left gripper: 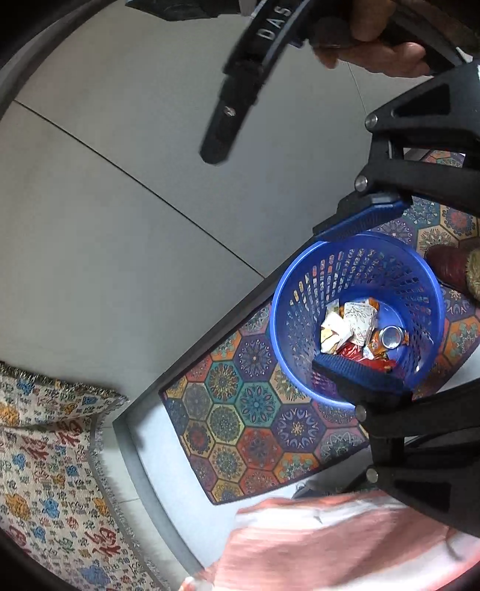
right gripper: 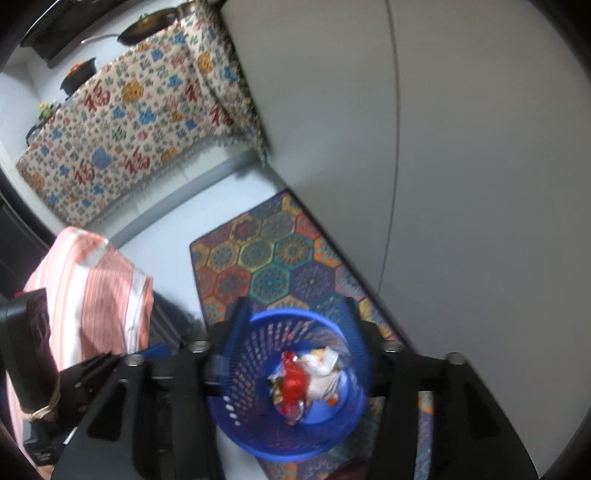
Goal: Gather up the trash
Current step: 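Carry the red bag and wrapper over the wastebasket and open both tools, then swing both tools back over the table toward the remaining trash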
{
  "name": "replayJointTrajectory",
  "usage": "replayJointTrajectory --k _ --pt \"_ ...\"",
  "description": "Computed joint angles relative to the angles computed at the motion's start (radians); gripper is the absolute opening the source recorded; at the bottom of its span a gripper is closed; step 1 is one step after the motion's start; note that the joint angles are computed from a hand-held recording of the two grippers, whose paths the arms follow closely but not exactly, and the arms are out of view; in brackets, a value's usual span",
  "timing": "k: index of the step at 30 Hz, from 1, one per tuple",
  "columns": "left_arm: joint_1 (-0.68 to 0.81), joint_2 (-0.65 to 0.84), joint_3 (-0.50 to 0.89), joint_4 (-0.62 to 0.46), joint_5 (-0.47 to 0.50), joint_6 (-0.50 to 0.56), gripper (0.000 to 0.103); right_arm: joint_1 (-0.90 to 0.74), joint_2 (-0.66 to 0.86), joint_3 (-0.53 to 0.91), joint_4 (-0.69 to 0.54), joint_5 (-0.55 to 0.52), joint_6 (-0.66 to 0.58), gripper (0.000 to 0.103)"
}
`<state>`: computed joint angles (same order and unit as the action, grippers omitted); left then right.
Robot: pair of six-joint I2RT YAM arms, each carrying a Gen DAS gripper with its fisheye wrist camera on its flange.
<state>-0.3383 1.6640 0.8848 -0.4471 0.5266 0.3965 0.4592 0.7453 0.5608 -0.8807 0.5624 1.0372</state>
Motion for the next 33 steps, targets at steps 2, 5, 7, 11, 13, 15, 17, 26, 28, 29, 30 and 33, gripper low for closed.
replayJointTrajectory --k 2,5,7,11,13,15,17,26,28,29,30,33 --pt "0.02 -0.042 -0.017 -0.018 -0.013 0.018 0.065 0.03 0.024 0.025 -0.02 0.051 0.023 0.077" --pt "0.062 -0.148 -0.063 -0.058 -0.027 0.06 0.065 0.064 0.058 0.059 -0.032 0.099 0.04 0.084" --pt "0.134 -0.243 -0.096 -0.113 -0.012 0.127 0.065 0.098 0.094 0.086 -0.047 0.133 0.059 0.087" --pt "0.345 -0.367 -0.111 -0.257 0.038 0.325 0.065 0.172 0.211 0.154 -0.041 0.191 0.065 0.089" --pt "0.503 -0.378 -0.089 -0.342 0.073 0.457 0.066 0.23 0.3 0.21 -0.039 0.22 0.068 0.089" --pt "0.656 -0.354 -0.049 -0.415 0.097 0.583 0.066 0.279 0.38 0.264 -0.027 0.235 0.062 0.089" --pt "0.812 -0.303 -0.006 -0.446 0.104 0.692 0.066 0.337 0.488 0.344 0.005 0.244 0.041 0.09" --pt "1.283 0.16 0.429 -0.437 0.08 0.897 0.066 0.552 1.022 0.798 0.235 0.16 -0.159 0.094" --pt "1.316 0.237 0.526 -0.441 0.074 0.879 0.066 0.578 1.156 0.926 0.24 0.123 -0.205 0.094" --pt "1.329 0.273 0.567 -0.443 0.067 0.879 0.067 0.588 1.218 0.986 0.228 0.105 -0.217 0.094" --pt "1.334 0.304 0.601 -0.429 0.051 0.863 0.067 0.595 1.281 1.051 0.208 0.086 -0.224 0.094" --pt "1.351 0.396 0.726 -0.461 0.06 0.827 0.076 0.604 1.429 1.217 0.142 0.041 -0.248 0.094"
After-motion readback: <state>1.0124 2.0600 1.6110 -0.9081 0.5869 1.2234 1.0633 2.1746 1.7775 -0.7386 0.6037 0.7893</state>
